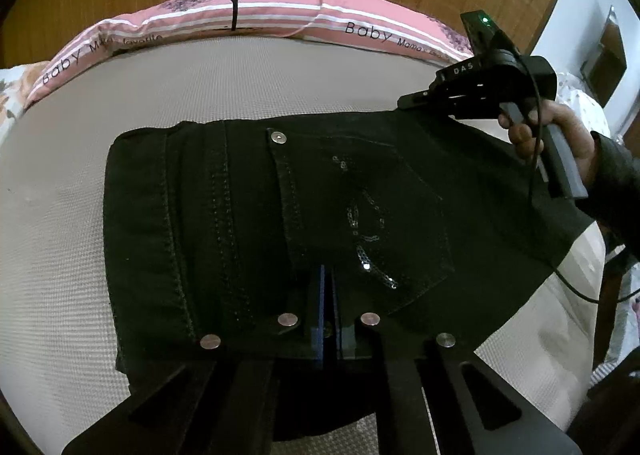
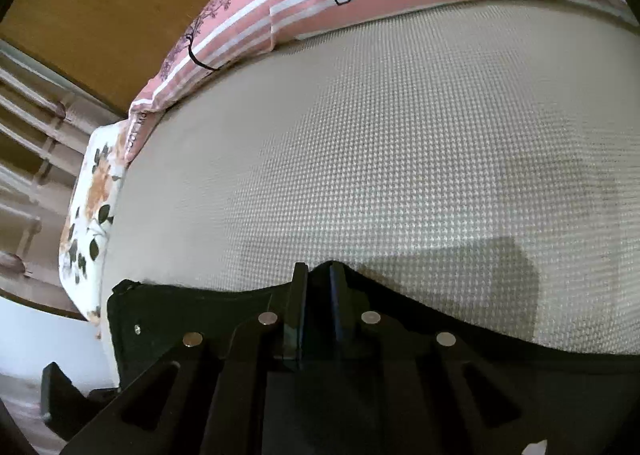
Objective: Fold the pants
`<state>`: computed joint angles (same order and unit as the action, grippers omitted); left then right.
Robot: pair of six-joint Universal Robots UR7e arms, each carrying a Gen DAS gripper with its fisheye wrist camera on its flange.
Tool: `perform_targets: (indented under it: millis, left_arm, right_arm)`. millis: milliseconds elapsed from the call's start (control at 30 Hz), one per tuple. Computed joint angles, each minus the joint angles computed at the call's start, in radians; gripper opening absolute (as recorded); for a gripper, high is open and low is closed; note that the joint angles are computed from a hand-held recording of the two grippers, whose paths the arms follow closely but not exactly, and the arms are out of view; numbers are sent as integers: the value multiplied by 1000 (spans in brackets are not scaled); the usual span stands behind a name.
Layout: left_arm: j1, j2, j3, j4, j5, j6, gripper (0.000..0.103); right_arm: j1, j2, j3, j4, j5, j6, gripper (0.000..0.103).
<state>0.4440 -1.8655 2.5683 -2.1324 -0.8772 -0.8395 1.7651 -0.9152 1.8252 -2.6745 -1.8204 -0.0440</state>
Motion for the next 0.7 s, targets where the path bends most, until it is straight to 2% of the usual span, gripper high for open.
perform_targets:
  millis: [100, 133, 167, 267, 300, 400, 500, 600, 700]
  left_arm:
    - [-6, 10, -8, 22, 6, -17, 7]
    - [-10, 15, -14, 38, 9, -30, 7]
    - [-16, 17, -18, 51, 10, -41, 7]
    - [-41, 34, -36, 114, 26, -73, 7]
    - [-50, 36, -38, 137, 35, -85, 8]
    - [-61, 18, -31, 161, 40, -114, 8]
    - [-55, 14, -30, 161, 38, -140, 8]
    - [-64, 52, -54, 211, 47, -184, 8]
    - [-93, 102, -88, 286, 54, -235, 16]
  right_arm:
    - [26, -16, 15, -27, -46, -12, 22]
    - [34, -29, 31, -60, -56, -19, 33]
    - [44, -46, 52, -99, -71, -26, 38]
    - [70, -127, 132, -181, -100, -41, 40]
    - [75, -156, 162, -203, -117, -47, 44]
    - [64, -270, 263, -235, -141, -67, 45]
    - [34, -390, 365, -251, -202, -82, 45]
    - [-4, -496, 445, -254, -270, -88, 45]
    - [-79, -632, 517, -244, -298, -84, 45]
